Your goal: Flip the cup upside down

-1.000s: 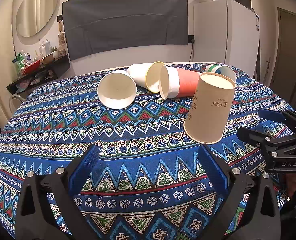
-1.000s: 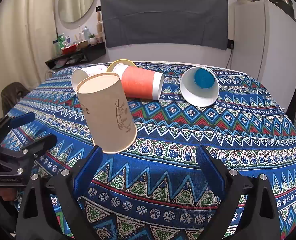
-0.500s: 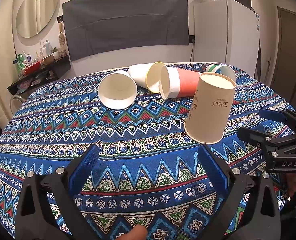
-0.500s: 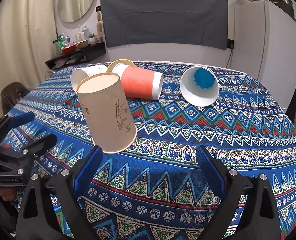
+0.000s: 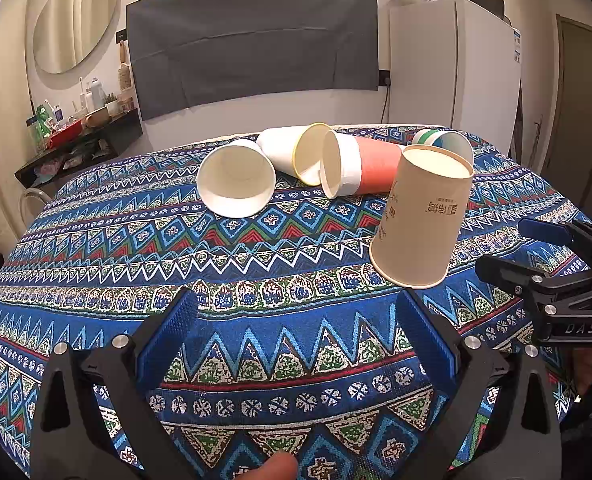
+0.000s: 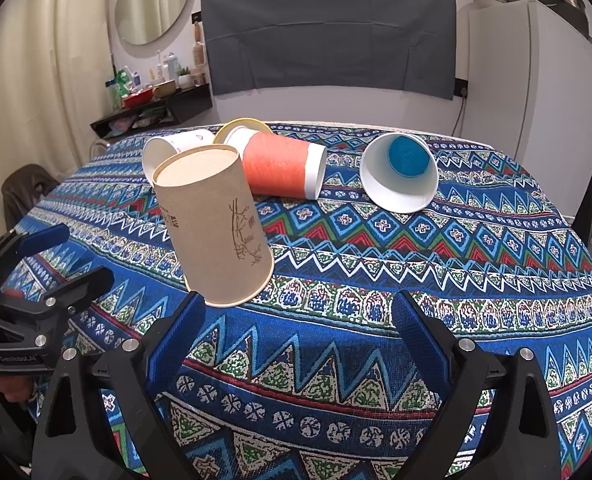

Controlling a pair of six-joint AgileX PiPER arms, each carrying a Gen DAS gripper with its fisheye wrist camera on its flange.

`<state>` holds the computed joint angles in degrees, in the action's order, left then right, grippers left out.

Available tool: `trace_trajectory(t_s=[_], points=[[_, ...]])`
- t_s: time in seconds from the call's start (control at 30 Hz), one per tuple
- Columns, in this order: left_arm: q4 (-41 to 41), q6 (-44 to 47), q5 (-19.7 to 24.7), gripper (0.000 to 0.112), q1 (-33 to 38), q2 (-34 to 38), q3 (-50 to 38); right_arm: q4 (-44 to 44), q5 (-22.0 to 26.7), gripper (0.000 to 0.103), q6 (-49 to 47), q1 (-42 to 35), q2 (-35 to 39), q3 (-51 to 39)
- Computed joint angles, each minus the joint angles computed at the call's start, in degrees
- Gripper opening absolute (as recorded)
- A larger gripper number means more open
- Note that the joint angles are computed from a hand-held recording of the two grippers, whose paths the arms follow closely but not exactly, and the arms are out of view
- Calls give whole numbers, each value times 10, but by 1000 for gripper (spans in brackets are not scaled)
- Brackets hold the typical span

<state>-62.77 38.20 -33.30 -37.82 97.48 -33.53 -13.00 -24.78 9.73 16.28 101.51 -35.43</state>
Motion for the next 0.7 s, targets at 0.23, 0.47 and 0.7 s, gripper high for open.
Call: trace_trajectory(t_s=[0.23, 0.47, 0.7], points=[[0, -1, -1, 97, 0, 1, 0, -2, 0, 90, 2, -1, 0, 0], [1, -1, 0, 97, 0, 0, 0, -3, 2, 90, 3, -1, 0, -2], [59, -45, 4, 97, 5, -7, 14, -6, 2, 90, 5, -1, 1, -2]])
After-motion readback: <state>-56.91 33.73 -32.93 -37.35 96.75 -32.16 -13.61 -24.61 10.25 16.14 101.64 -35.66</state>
